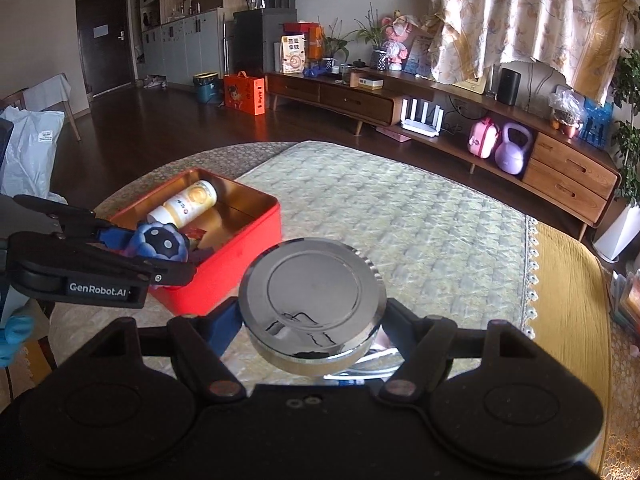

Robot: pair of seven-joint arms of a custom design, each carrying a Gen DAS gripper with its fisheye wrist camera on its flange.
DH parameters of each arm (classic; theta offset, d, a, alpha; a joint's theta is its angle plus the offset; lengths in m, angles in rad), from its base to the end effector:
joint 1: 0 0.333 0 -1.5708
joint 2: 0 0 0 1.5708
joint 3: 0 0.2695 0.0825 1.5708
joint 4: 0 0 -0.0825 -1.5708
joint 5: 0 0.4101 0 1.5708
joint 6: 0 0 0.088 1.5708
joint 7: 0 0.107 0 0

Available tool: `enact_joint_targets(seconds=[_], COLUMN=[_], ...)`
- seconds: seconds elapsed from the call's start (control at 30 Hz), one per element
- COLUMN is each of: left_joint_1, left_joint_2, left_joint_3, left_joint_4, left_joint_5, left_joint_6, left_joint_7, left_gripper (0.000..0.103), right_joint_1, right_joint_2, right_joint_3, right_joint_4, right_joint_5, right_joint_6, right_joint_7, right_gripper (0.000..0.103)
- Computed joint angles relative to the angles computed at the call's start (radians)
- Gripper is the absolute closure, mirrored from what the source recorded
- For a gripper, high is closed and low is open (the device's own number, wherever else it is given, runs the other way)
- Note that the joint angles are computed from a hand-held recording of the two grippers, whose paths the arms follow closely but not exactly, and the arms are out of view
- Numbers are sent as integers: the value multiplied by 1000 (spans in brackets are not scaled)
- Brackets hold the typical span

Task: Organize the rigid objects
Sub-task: 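Carry the purple toy into the red tin with the left tool while the right tool places the metal tin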

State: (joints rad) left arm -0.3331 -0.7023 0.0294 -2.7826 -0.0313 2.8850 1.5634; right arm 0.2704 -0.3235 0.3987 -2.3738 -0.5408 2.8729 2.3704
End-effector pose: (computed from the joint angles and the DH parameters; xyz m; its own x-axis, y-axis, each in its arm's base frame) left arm 0.4062 -0.1261 0.4531 -0.2858 -0.9569 0.0516 -0.6756 0.1630 -0.7190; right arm 0.3960 0.3589 0.4660 0.3589 -0.9334 0.0055 -0.5982 -0.2345 -0.7663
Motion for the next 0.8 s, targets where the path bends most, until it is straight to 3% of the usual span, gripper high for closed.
enact_joint_targets(seconds=[0.13, 0.37, 0.67, 0.8], left_joint_1=[24, 74, 124, 141], left_joint_2=[-41, -67, 6, 60], left_joint_3=[25, 62, 98, 96], left_joint_4=[-20, -36, 3, 30], left_joint_5=[5, -4, -34, -47], left_joint_6=[-19, -34, -32, -19], left_joint_7=[23, 68, 120, 132], left_gripper=[51, 51, 51, 51], right_joint_1=[3, 71, 190, 239], right_joint_2=[59, 191, 393, 487], right_joint_3=[24, 2, -77, -127], right_joint_4=[72, 221, 437, 536], right_joint_5=[-42, -157, -276, -265], right_joint_6=[-14, -79, -188, -209], right_joint_7=[25, 82, 117, 99], right_gripper=[27, 27, 27, 27])
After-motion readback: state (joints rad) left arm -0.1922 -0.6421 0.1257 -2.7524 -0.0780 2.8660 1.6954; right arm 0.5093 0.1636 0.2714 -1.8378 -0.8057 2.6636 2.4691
